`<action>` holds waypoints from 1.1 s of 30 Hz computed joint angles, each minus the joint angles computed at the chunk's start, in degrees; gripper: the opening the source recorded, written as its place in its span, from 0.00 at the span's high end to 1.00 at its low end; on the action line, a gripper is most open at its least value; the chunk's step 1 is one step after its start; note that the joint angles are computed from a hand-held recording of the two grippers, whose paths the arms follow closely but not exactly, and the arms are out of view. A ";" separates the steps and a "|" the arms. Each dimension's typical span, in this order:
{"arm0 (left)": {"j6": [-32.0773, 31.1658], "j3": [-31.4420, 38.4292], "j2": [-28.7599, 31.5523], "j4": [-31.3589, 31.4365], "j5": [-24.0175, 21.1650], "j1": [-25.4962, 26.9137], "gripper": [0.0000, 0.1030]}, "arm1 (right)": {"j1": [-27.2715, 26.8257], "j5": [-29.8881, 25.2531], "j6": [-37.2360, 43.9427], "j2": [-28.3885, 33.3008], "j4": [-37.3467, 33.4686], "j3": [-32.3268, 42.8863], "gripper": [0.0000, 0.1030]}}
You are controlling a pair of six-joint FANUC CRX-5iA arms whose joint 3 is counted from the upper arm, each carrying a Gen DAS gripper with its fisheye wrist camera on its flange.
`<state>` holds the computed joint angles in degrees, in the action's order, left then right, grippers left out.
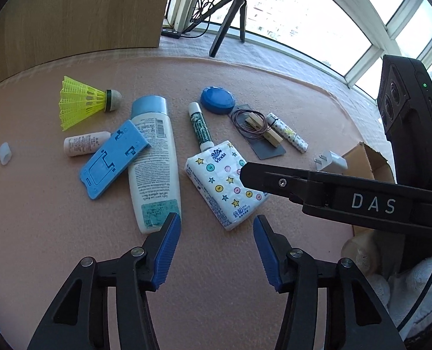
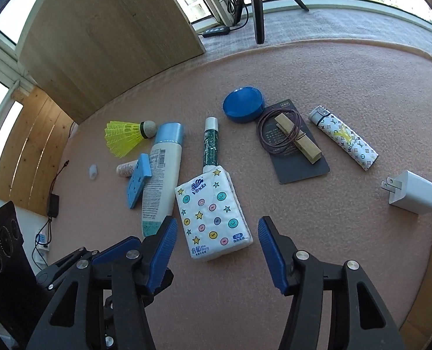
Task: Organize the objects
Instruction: 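Reach the right tool to the Vinda tissue pack and close on it, then carry the tissue pack with the right tool into the cardboard box and release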
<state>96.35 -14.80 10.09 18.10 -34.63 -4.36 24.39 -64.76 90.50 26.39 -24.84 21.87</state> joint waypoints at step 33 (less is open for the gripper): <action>-9.27 -0.50 0.98 8.34 2.62 -2.39 0.61 | -3.31 -0.98 0.19 -1.29 -6.79 -1.41 0.64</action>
